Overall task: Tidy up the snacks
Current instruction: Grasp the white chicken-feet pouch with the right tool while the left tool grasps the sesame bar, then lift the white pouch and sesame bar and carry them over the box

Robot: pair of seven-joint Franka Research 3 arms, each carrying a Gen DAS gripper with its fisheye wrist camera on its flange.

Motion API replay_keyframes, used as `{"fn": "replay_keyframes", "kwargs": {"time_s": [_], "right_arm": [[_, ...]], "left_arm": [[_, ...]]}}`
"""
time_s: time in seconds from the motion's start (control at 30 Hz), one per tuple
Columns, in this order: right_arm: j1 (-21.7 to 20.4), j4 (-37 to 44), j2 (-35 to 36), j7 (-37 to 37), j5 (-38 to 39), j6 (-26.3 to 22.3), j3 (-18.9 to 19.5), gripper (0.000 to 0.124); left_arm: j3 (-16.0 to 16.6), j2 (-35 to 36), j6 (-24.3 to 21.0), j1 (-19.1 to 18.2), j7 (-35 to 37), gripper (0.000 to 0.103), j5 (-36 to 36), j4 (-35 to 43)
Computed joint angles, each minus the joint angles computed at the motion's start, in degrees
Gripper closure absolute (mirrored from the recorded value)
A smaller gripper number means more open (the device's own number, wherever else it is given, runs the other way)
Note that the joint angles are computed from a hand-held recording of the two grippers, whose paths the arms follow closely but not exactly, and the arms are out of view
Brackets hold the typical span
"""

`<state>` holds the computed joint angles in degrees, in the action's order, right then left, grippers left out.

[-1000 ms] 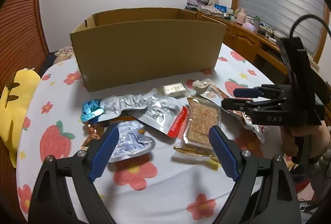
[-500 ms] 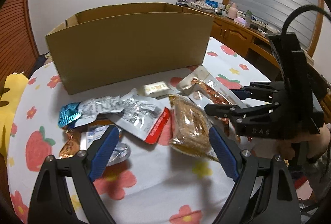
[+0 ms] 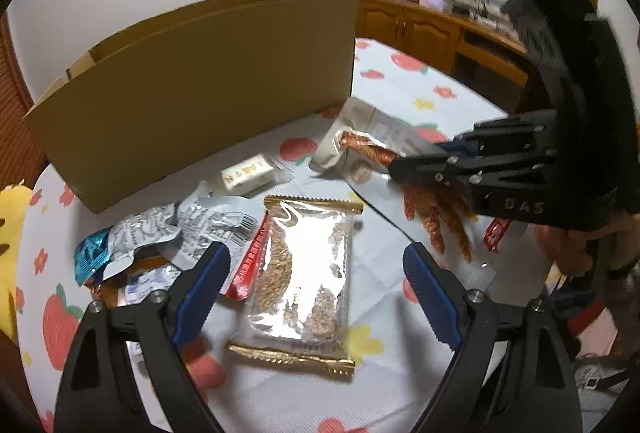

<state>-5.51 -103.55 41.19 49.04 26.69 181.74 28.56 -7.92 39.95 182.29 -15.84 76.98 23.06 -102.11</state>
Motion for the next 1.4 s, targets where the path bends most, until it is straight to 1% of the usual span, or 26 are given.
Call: {"fn": "replay_keyframes", "kwargs": {"time_s": [0.1,0.17,0.2,0.27,0.33,0.43,0.53,0.63,0.67,0.7,0.77,0.8,0.87,0.9,1.03,1.07,1.13,1.23,1.3,1.4], "right_arm": [[-0.28,-0.17,0.24,-0.12,-0.21,0.58,0.37,0.109],[-0.14,-0.06,0.68,0.1,-0.55,1.12,0.24,0.107],[-0.58,0.07,1.09,0.13,-0.74,1.23,0.61,0.107],[-3.28,0.39,2.08,-0.23,-0.76,0.29,3.2,0.107],[-3.7,0.52,2.36,-0.48,-0.69,0.18,3.65,0.106],[-2.74,0.49,2.22,-0.32,-0.84,0.75,2.78,0.105],[-2.9,0.4,2.27,-0.03,-1.06,0.8,2.93,0.104],[-3.11,0.74,2.47,0.14,-1.12,0.14,3.06,0.102],[-2.96,0.85,2.44,0.16,-1.09,-0.09,2.87,0.101],[-2.8,1.04,2.43,0.16,-1.05,-0.46,2.68,0.1],[-2.59,1.52,2.47,-0.06,-0.78,-1.67,2.38,0.097],[-2.35,1.65,2.41,-0.31,-0.56,-2.12,2.11,0.096],[-1.82,1.78,2.26,-0.89,0.08,-2.44,1.61,0.095],[-1.57,1.87,2.21,-1.15,0.4,-2.55,1.39,0.095],[-0.95,2.19,2.12,-2.33,1.71,-3.12,0.82,0.094],[-0.79,2.26,2.09,-2.61,2.03,-3.2,0.68,0.093],[-0.45,2.37,2.01,-3.09,2.63,-3.3,0.35,0.093],[0.33,2.57,1.88,-3.63,3.29,-3.36,-0.41,0.093],[0.86,2.53,1.74,-3.89,3.61,-3.22,-0.91,0.092],[2.77,2.29,1.3,-3.62,3.44,-2.54,-2.73,0.091]], "left_arm": [[-0.41,0.82,-2.9,0.13,0.75,0.026,0.0,1.73],[-1.85,1.24,-4.35,1.32,1.39,0.04,-0.55,2.53],[-3.88,1.69,-5.59,3.0,2.42,0.043,-1.18,3.19],[-4.92,2.09,-7.01,3.81,3.22,0.047,-2.12,4.02],[-5.64,2.27,-8.23,4.39,4.02,0.05,-2.98,4.48],[-7.13,2.45,-9.3,5.6,5.47,0.05,-4.46,4.65],[-6.84,2.61,-10.17,5.12,6.4,0.05,-4.99,5.05],[-7.24,2.84,-10.86,5.15,7.62,0.05,-5.57,5.38],[-6.71,2.84,-10.54,4.65,7.47,0.057,-5.59,5.39],[-5.91,2.64,-9.84,3.99,7.19,0.059,-5.36,5.07],[-6.04,2.41,-9.17,4.12,7.45,0.061,-5.34,4.47],[-6.28,2.13,-8.4,4.39,7.72,0.062,-5.28,3.72],[-5.64,1.55,-6.99,4.0,7.06,0.062,-5.25,2.59],[-5.27,0.97,-5.59,3.88,6.29,0.062,-5.36,1.48],[-5.74,-0.96,-0.41,5.25,4.16,0.062,-5.69,-2.5],[-5.26,-1.37,0.58,5.04,3.43,0.062,-5.6,-3.19],[-3.31,-2.72,3.32,3.94,1.48,0.062,-5.41,-5.41],[-2.07,-3.73,6.08,3.58,-0.49,0.062,-4.93,-7.52],[-1.83,-3.87,7.24,3.7,-1.44,0.062,-4.57,-8.15],[-0.05,-4.23,8.85,2.42,-2.71,0.062,-4.47,-8.97]]}}
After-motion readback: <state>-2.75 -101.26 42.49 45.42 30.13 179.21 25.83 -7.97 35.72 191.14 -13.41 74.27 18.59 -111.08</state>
